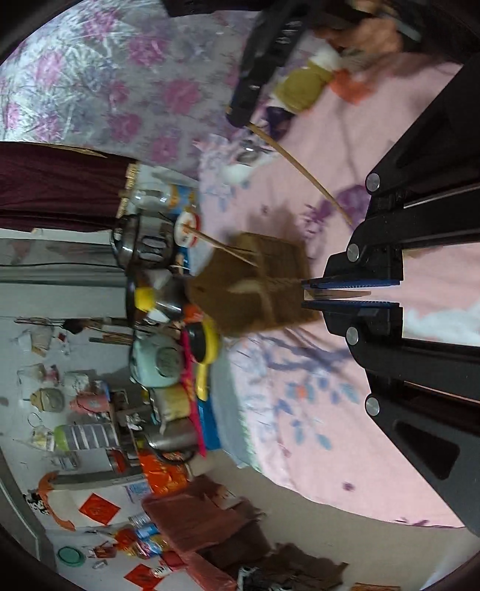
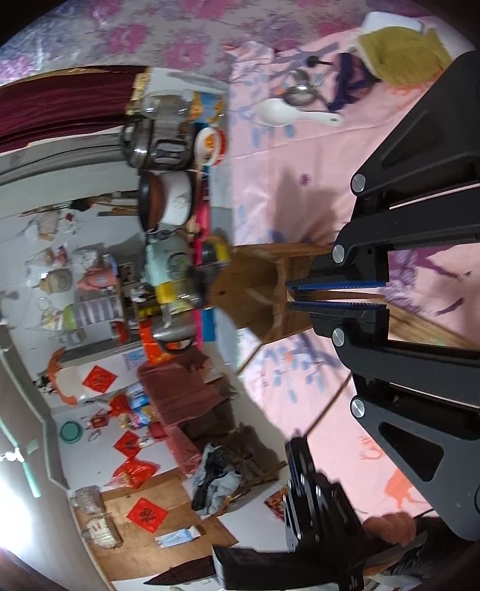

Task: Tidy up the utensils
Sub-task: 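Lower both chopsticks into the wooden holder and open both tools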

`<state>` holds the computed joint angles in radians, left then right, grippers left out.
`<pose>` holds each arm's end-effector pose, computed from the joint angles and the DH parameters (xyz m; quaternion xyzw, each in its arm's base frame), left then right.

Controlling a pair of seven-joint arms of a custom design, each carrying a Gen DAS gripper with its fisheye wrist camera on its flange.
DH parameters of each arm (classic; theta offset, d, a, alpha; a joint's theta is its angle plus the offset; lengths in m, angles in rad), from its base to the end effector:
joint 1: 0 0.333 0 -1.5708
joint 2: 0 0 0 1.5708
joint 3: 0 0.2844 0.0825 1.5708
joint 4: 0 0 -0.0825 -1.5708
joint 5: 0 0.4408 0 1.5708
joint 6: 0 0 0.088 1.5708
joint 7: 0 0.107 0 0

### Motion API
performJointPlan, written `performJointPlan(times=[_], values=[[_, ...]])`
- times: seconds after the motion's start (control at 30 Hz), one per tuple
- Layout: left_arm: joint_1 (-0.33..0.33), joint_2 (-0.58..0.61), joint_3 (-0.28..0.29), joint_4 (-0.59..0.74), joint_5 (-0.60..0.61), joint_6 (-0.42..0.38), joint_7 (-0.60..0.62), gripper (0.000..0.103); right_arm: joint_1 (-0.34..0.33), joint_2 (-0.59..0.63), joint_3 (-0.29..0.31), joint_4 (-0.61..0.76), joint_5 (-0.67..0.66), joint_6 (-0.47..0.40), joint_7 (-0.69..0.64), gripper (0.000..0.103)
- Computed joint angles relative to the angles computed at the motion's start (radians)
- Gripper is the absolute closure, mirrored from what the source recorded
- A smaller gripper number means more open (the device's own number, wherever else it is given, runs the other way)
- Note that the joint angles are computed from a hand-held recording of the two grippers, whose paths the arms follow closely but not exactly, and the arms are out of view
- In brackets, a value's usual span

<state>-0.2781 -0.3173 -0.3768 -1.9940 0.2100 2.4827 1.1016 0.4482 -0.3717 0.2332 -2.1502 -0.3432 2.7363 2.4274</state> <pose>0.4456 -0.3753 0.6395 -0.5320 0.7446 -0.3337 0.2264 0.4192 0.3766 0.6187 -0.6525 0.5899 -0.1789 0.4409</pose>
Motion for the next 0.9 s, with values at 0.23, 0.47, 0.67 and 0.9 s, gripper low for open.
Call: performJointPlan(times=[0.23, 0.47, 0.67, 0.9], values=[[0.003, 0.214, -0.016, 0.296, 0.213, -0.025, -0.124, 0.097, -0.152, 0.067, 0.114, 0.134, -0.331, -0.015, 0.284, 0.096], [-0.077, 0.379, 0.034, 0.490, 0.524, -0.039, -0.314, 0.097, -0.186, 0.164, 0.117, 0.256, -0.627, -0.003, 0.541, 0.096], [-0.118, 0.437, 0.117, 0.458, 0.488, 0.023, -0.362, 0.097, -0.106, 0.358, 0.065, 0.385, -0.540, -0.069, 0.338, 0.096], [-0.091, 0.417, 0.147, 0.356, 0.260, 0.102, -0.302, 0.061, -0.029, 0.386, -0.026, 0.388, -0.395, -0.066, 0.245, 0.086]])
